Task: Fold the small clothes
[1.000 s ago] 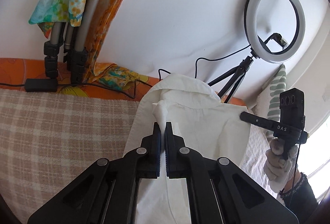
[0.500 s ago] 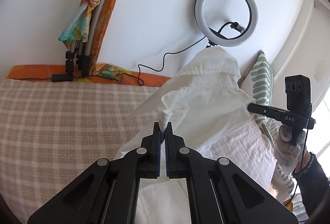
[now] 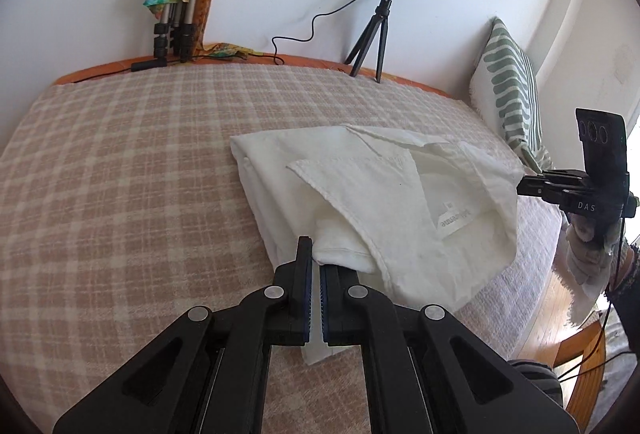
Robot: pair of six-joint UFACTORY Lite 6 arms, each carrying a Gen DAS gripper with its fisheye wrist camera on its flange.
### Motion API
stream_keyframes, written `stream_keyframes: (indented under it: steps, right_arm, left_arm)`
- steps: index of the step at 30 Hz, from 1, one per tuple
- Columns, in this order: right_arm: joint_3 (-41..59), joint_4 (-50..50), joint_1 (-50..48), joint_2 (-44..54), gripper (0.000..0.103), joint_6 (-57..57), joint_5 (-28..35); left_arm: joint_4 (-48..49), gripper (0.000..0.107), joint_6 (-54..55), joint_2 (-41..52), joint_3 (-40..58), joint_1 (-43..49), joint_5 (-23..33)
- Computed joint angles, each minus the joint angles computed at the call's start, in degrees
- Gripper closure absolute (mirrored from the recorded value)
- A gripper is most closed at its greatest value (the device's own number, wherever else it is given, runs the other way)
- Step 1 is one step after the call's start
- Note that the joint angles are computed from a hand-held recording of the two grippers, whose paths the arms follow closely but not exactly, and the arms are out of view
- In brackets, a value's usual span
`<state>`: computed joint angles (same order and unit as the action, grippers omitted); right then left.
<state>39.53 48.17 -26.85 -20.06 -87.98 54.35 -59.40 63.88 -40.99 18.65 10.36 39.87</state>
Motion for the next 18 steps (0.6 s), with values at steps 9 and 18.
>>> stream_keyframes:
  steps: [9,18]
  right_arm:
    - [3.12,-1.42,-14.16,5.11,0.088,-0.45,11.18]
    - [3.42,5.64,-1.51,4.35,0.070,8.22,5.68]
  left_arm:
    - [0.66,0.098,1.47,-7.06,-1.37,18.74,18.11]
    - [-0.99,0.097,-9.41,5.58,10.67,-8.74,-1.87]
